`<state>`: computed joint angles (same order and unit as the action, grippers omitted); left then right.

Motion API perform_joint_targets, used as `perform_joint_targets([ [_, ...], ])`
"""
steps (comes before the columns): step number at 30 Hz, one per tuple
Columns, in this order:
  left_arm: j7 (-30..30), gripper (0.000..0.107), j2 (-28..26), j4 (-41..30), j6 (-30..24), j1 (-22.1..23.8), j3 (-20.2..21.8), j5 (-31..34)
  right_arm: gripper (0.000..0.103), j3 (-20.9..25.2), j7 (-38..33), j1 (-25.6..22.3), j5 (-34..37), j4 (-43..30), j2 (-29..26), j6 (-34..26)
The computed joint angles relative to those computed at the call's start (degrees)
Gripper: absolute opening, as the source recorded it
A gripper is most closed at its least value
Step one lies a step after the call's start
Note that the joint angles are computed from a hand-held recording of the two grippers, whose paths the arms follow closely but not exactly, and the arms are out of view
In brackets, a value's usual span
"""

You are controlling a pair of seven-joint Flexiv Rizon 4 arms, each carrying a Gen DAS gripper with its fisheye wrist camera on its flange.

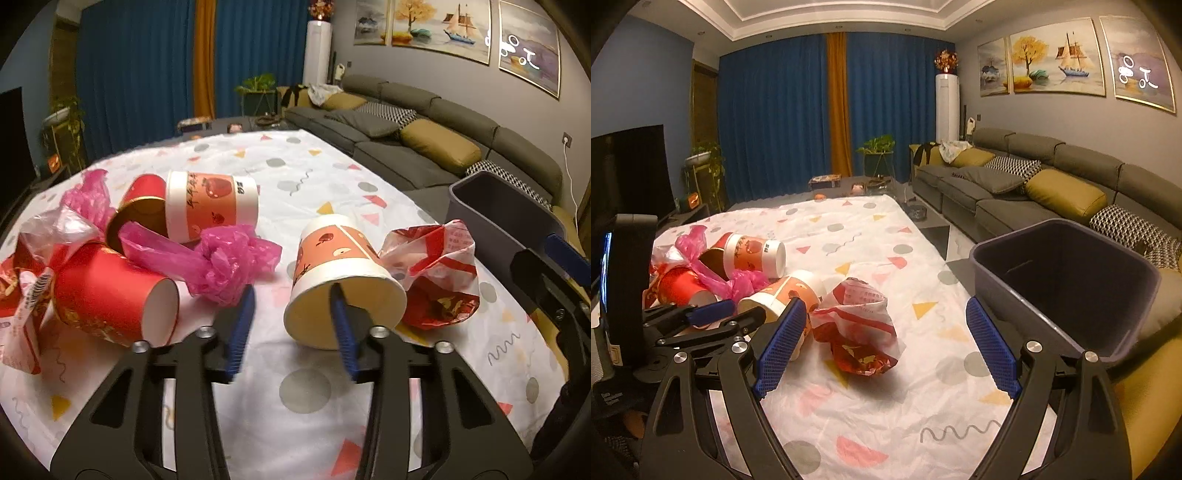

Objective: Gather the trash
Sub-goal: 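Grasp the white-and-orange paper cup with the left gripper while the right gripper grasps the red wrapper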

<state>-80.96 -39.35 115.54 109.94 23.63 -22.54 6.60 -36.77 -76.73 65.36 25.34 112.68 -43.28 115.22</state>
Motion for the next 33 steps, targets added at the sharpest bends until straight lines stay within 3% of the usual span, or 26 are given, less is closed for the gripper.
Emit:
perform_joint_targets([
  [12, 2.5, 0.003, -1.5, -1.5, -3.5, 2.5, -4.0, -0.9, 0.085, 2.1, 4.2, -4.0, -5.5, -3.3, -0.9, -3.7],
  [17, 3.0, 0.002, -2.4, -1.0, -1.8, 4.7, -6.4, -0.3, 0.077, 2.8, 6.3, -5.3, -8.2, -4.2, -1.3, -5.3],
  [21, 2.1, 0.002, -1.4, 0.2, 0.1, 4.1, -4.8, 0.4, 0.072, 3.3, 8.0, -6.3, -10.5, -4.7, -1.5, -6.4],
  [28, -1.3, 0.002, -0.7, 1.4, 2.0, 6.6, -6.0, 3.1, 0.063, 4.7, 10.4, -8.2, -14.0, -5.6, -1.7, -7.5],
  [33, -2.8, 0.002, -0.5, 1.4, 2.3, 7.4, -6.3, 4.6, 0.040, 5.4, 10.1, -8.7, -15.9, -5.6, -1.7, -7.4],
])
